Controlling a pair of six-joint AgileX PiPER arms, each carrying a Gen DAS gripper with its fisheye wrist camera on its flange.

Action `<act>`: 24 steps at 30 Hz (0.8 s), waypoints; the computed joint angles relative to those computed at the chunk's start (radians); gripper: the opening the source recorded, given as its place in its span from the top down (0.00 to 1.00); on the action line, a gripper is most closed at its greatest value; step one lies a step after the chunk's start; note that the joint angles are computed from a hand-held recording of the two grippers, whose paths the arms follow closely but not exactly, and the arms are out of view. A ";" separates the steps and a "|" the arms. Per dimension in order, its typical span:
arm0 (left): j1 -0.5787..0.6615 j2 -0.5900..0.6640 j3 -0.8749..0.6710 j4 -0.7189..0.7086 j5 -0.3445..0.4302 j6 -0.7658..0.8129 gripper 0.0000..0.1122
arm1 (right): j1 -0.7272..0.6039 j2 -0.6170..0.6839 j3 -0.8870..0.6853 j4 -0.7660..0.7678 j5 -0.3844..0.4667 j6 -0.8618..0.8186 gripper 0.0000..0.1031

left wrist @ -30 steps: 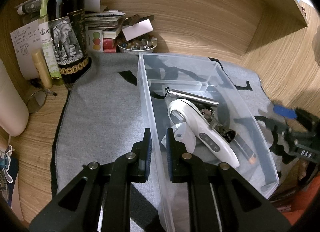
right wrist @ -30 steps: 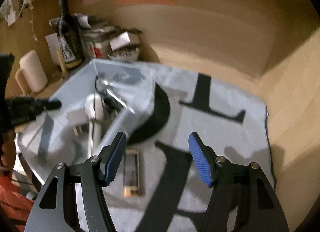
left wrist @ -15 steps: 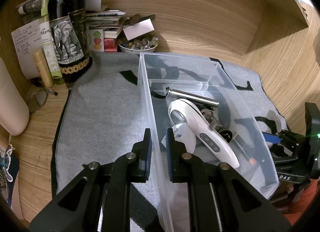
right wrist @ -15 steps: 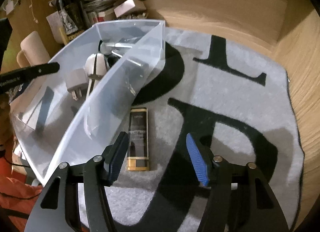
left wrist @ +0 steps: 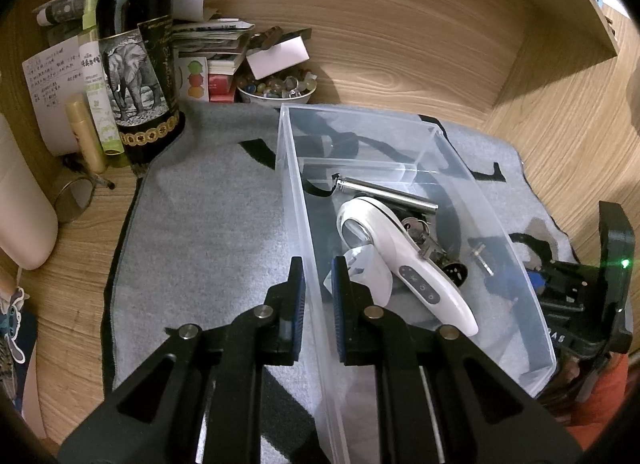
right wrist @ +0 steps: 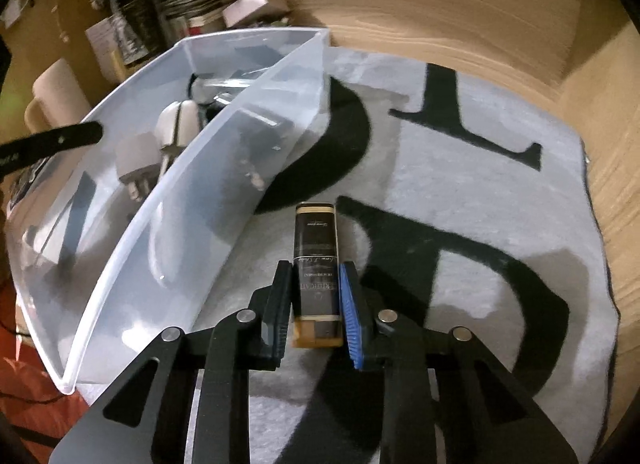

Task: Organize rigid objects
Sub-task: 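Grasp the black-and-gold cylinder on the mat with the right gripper, then lower the black-and-gold cylinder into the clear box and open the right gripper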

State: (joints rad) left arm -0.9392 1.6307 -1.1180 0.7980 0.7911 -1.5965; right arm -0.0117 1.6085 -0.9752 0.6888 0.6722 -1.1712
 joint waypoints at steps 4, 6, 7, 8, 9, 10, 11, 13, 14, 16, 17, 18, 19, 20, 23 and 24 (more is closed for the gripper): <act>0.001 -0.001 0.001 -0.001 -0.001 0.002 0.90 | -0.012 -0.024 -0.007 0.028 -0.001 -0.011 0.79; 0.001 0.000 0.000 -0.001 0.000 0.001 0.90 | -0.014 -0.043 -0.009 0.045 -0.004 -0.017 0.79; 0.001 0.000 0.000 -0.001 0.000 0.001 0.90 | -0.017 -0.057 -0.012 0.058 -0.004 -0.024 0.79; -0.001 -0.001 0.002 0.001 -0.001 -0.002 0.90 | -0.019 -0.065 -0.017 0.067 -0.003 -0.027 0.79; -0.001 -0.001 0.002 0.001 -0.001 -0.002 0.90 | -0.020 -0.071 -0.020 0.075 -0.002 -0.031 0.79; -0.001 -0.001 0.002 0.001 -0.001 -0.002 0.90 | -0.021 -0.081 -0.023 0.083 0.001 -0.033 0.79; -0.001 -0.001 0.002 0.001 -0.001 -0.002 0.90 | -0.019 -0.090 -0.025 0.088 0.001 -0.033 0.79; -0.002 -0.001 0.005 0.006 -0.003 -0.009 0.90 | -0.009 -0.106 -0.026 0.090 -0.007 -0.031 0.79; -0.004 -0.001 0.007 0.010 -0.004 -0.015 0.90 | -0.004 -0.113 -0.027 0.096 -0.008 -0.035 0.79; -0.008 0.000 0.008 0.013 -0.005 -0.023 0.90 | 0.000 -0.125 -0.035 0.123 0.005 -0.057 0.79; -0.009 0.001 0.007 0.014 -0.004 -0.025 0.90 | 0.003 -0.131 -0.040 0.138 0.011 -0.068 0.79; -0.009 0.001 0.007 0.014 -0.004 -0.025 0.90 | 0.008 -0.136 -0.046 0.154 0.016 -0.079 0.79; -0.010 0.001 0.008 0.015 -0.004 -0.027 0.90 | 0.013 -0.138 -0.051 0.167 0.022 -0.087 0.79; -0.009 0.001 0.008 0.015 -0.005 -0.027 0.90 | 0.020 -0.139 -0.056 0.179 0.026 -0.095 0.79; -0.010 0.002 0.007 0.016 -0.005 -0.028 0.90 | 0.052 -0.137 -0.074 0.205 0.030 -0.110 0.79; -0.011 0.003 0.006 0.017 -0.004 -0.028 0.90 | 0.069 -0.129 -0.083 0.208 0.029 -0.109 0.79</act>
